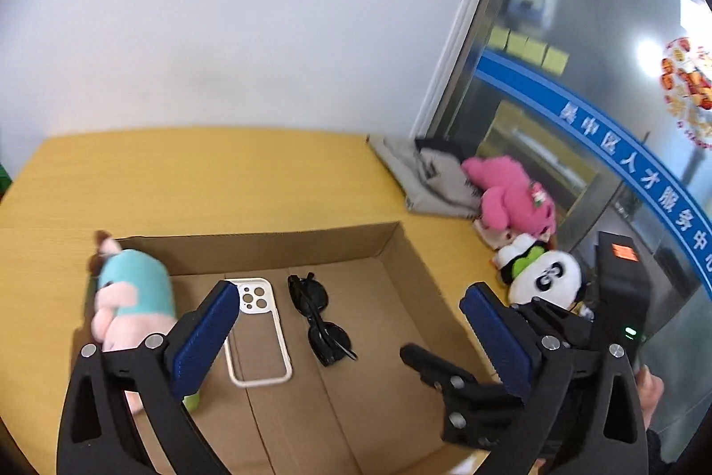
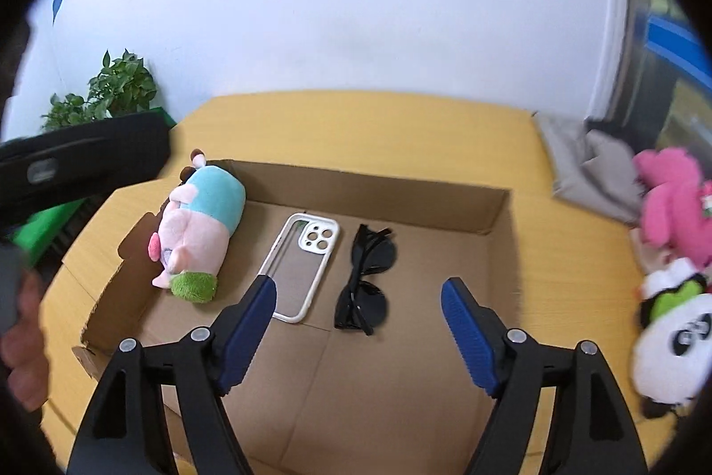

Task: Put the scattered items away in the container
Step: 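Open the left gripper to release the sunglasses and withdraw, then move the left tool down to the pink toy wand and grasp it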

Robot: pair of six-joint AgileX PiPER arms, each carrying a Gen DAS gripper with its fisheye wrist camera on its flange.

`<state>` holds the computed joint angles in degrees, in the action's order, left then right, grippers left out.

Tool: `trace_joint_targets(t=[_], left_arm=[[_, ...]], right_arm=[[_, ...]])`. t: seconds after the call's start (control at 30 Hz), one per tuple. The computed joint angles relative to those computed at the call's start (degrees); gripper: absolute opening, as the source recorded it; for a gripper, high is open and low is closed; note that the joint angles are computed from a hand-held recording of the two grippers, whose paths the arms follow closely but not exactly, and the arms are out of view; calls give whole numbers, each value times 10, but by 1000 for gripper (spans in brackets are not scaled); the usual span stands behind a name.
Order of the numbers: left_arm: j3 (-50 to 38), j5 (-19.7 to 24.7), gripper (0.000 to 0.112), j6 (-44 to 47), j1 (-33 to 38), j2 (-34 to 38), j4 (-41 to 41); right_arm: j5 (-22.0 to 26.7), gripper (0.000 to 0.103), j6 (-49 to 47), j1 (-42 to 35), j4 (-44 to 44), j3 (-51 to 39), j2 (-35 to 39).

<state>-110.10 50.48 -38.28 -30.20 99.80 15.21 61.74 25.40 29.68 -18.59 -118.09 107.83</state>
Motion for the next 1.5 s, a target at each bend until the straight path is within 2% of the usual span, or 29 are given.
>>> trace_joint_targets(t=[0.07,0.17,0.27,0.37,0.67,0.97,1.13,1.33,1.5], left_arm=[[55,-1,102,-84,-45,-47,87],[123,20,102,-195,-104,-99,189],[166,81,102,-275,-178,-130,282],[194,123,102,-316,-233,-147,323],[299,180,103,-451,-344,-193,375],[417,154,102,-517,-369,-230,330],[502,129,103,-564,-381,-252,302],[580,76,103,-599,-372,-271,279],[630,36,102,-609,-344,-301,266]], right_arm=[[-5,77,29,20,-30,41,-38],[-14,78,70,46,-65,94,-82],[-5,78,107,75,-106,137,-118],[0,78,148,107,-146,177,-149],[8,78,233,176,-203,271,-223],[-37,78,260,176,-170,417,-306],[-86,78,257,132,-121,534,-356],[-143,78,246,125,-79,615,-361],[-195,78,166,167,-39,590,-307]])
